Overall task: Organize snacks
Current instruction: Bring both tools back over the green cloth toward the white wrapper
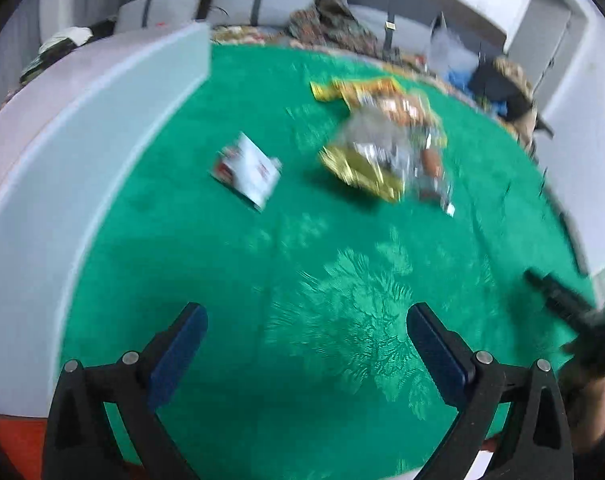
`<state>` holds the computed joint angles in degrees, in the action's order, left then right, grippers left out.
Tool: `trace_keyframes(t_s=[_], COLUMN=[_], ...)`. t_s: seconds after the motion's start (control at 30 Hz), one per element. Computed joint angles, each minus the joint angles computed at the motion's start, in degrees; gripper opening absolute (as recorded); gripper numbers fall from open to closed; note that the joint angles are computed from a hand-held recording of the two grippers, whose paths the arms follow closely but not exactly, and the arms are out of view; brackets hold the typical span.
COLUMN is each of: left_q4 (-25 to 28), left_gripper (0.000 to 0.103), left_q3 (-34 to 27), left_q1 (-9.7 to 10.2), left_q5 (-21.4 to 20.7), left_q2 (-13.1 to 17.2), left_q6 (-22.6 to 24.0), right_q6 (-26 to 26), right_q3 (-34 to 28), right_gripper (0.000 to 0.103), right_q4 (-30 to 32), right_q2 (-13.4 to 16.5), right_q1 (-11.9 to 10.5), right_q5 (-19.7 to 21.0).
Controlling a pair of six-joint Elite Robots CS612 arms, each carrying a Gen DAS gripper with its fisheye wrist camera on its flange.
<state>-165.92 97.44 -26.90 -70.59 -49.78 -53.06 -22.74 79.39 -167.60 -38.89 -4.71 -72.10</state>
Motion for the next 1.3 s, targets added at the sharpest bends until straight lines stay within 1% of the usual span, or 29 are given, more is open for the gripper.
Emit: trace_keyframes(t_s=[0.07, 0.13, 0.2, 0.27, 0.37, 0.47, 0.5, 0.73, 1.03, 1.3], left_q4=[1.66, 4.49, 4.97, 4.79, 4.67, 6.33, 6.34, 2.48, 1.20, 1.06], left_gripper=[0.099, 0.099, 0.099, 0.099, 0.099, 0.103, 0.103, 0.103, 0.103, 0.103], left_q3=[-1.43, -2.48, -2.31, -1.83, -1.41, -1.96, -1.88, -0.31, 0.02, 0.13], left_q1=[-0.42, -0.83, -0.93, -1.33, -1.56, -1.73, -2.13, -2.62, -2.79, -2.83], left_q5=[0.40, 1.22, 1.12, 2.67, 3.59, 4.90, 6.30, 8.22, 9.06, 8.94], left_q2=[1.10, 1.79, 1.94, 1.94, 1.87, 2.22, 2.33, 2.31, 2.55, 2.53], left_q6=[0.65, 0.78, 0.10, -0.33, -0.77, 0.67, 1.33, 2.89, 3.44, 3.61], right_q6=[0.10, 0.60, 0.93, 0.44, -0.68, -1.59, -1.66, -2.12, -2.22, -2.62], right_q3=[-0.76, -1.41, -1.92, -1.78, -1.61, -1.43, -1.40, -1.24, -1.12, -1.02], right_gripper=[0.073, 0.073, 0.073, 0.073, 0.078, 0.081, 0.082, 0.084, 0.086, 0.087], right_q4=[0.14, 0.51, 0.93, 1.47, -0.16, -1.30, -1.31, -1.21, -1.15, -0.82], right_q2=[0.16, 0.34, 0.70, 0.81, 1.26, 1.51, 1.51, 1.45, 1.37, 1.27], right_q1=[-0.20, -0.28, -0.35, -0.41, 0.08, 0.33, 0.31, 0.15, 0.12, 0.10], right_q5=[-0.90, -1.08, -0.86, -0.36, -1.13, -1.79, -1.70, -1.10, -0.93, -0.64])
